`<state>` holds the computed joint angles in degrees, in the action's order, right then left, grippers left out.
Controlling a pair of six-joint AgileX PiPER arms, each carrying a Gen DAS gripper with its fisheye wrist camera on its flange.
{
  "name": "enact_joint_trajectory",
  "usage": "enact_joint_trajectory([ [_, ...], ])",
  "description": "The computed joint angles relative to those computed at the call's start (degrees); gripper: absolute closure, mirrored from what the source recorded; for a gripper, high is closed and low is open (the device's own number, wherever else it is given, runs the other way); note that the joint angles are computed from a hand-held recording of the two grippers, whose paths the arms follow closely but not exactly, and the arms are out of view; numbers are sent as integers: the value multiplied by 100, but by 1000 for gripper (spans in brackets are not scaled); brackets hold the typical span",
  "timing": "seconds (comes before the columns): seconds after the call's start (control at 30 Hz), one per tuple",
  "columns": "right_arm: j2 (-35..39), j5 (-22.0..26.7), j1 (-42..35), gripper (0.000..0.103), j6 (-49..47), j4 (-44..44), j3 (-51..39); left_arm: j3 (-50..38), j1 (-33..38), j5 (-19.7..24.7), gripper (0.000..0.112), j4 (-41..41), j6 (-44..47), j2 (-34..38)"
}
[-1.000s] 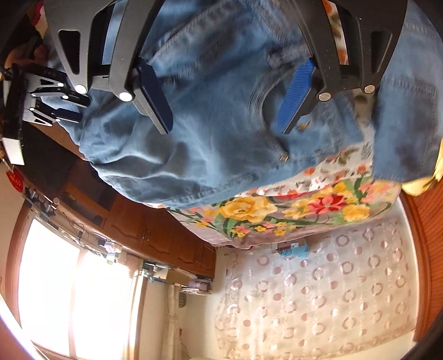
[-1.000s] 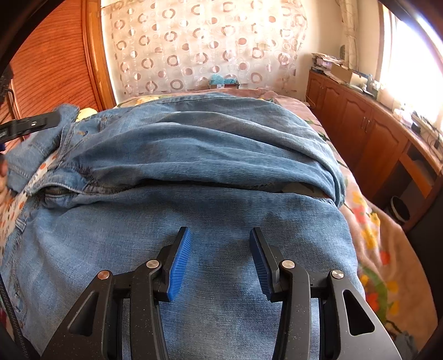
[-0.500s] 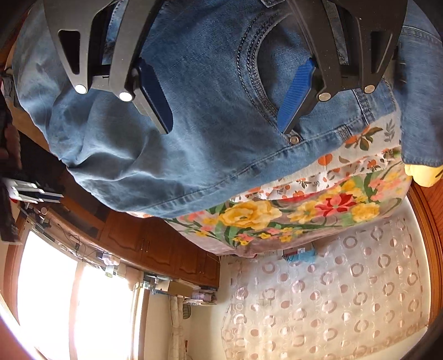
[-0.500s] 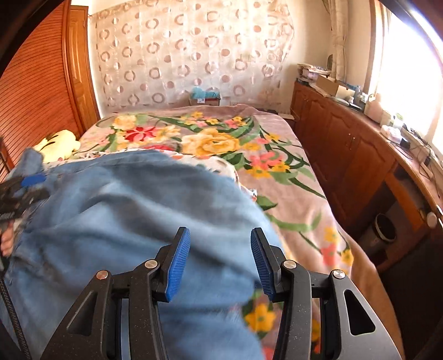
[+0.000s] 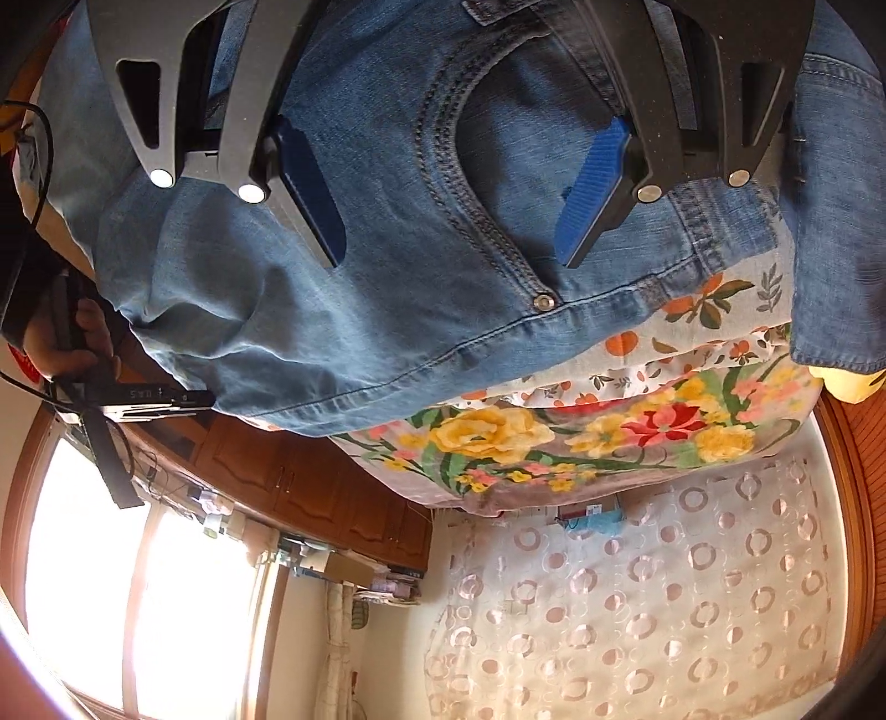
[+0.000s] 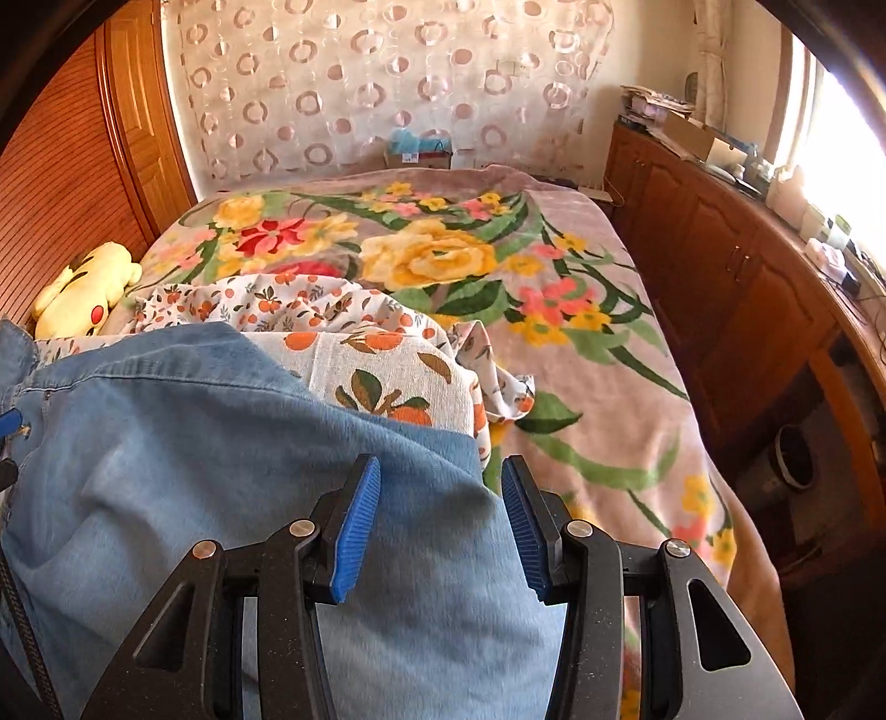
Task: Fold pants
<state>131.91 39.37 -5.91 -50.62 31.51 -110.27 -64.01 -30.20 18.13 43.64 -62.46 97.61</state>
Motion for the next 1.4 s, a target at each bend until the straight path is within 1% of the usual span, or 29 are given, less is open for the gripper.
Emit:
enact_joint_trajectory([
  [0.1, 77, 125, 124, 56, 255, -371, -206, 105, 42, -16, 34, 253, -331, -125],
  [0.2, 221, 249, 209, 57, 554, -726, -482, 247, 129, -123, 34, 485, -612, -265],
  [0.27, 215, 268, 214, 79, 658, -795, -524, 310, 137, -128, 34, 719, -868, -302],
  [0.3, 186, 265, 222, 87, 695, -839, -508, 310, 130, -100, 34, 791, -952, -294],
  [0.33, 107, 158, 233, 94, 693, -873, -388, 317, 137, -75, 34, 820, -1005, -283],
  [0.37, 44, 107, 229, 98, 620, -786, -297, 316, 146, -76, 34, 794, -999, -278],
  [0.4, -73, 92, 203, 98, 492, -665, -129, 329, 152, -85, 34, 797, -1026, -286],
  [0.47, -423, -127, 179, 99, 147, -436, 417, 414, 189, -121, 34, 967, -1212, -348],
  [0.5, -608, -234, 144, 99, -101, -189, 694, 442, 200, -128, 34, 1055, -1300, -376],
  [0.57, -1017, -336, -4, 99, -750, 529, 1287, 509, 174, -80, 34, 1399, -1666, -436],
  [0.63, -1445, -396, -147, 99, -1436, 1237, 1937, 555, 186, -70, 34, 1576, -1855, -476],
  [0.77, -2242, -283, -390, 99, -2899, 2516, 3281, 669, 251, -162, 34, 1793, -2104, -551],
  [0.87, -2737, -307, -451, 99, -3731, 3137, 4254, 699, 241, -160, 34, 1957, -2274, -566],
  [0.97, -3067, -107, -594, 99, -4429, 3626, 5040, 696, 237, -147, 34, 1941, -2251, -564],
  [1.03, -3191, -105, -596, 99, -4724, 3722, 5450, 701, 237, -147, 34, 1950, -2249, -564],
  [1.1, -3227, -263, -595, 99, -5124, 3908, 5825, 697, 227, -105, 34, 1931, -2204, -567],
  [1.17, -3146, -434, -570, 99, -5276, 3980, 5988, 680, 217, -69, 34, 1828, -2085, -571],
  [1.23, -3072, -484, -592, 99, -5311, 3995, 6019, 628, 171, -18, 34, 1763, -2033, -529],
  [1.3, -3073, -499, -587, 99, -5259, 3928, 6000, 601, 148, 33, 34, 1706, -1964, -504],
  [1.33, -3084, -445, -602, 97, -5064, 3716, 5943, 597, 130, 46, 34, 1708, -1971, -495],
  [1.37, -3120, -352, -600, 96, -4653, 3313, 5832, 576, 129, 65, 34, 1634, -1898, -477],
  [1.4, -3150, -333, -567, 96, -4384, 3087, 5727, 556, 126, 83, 34, 1583, -1837, -460],
])
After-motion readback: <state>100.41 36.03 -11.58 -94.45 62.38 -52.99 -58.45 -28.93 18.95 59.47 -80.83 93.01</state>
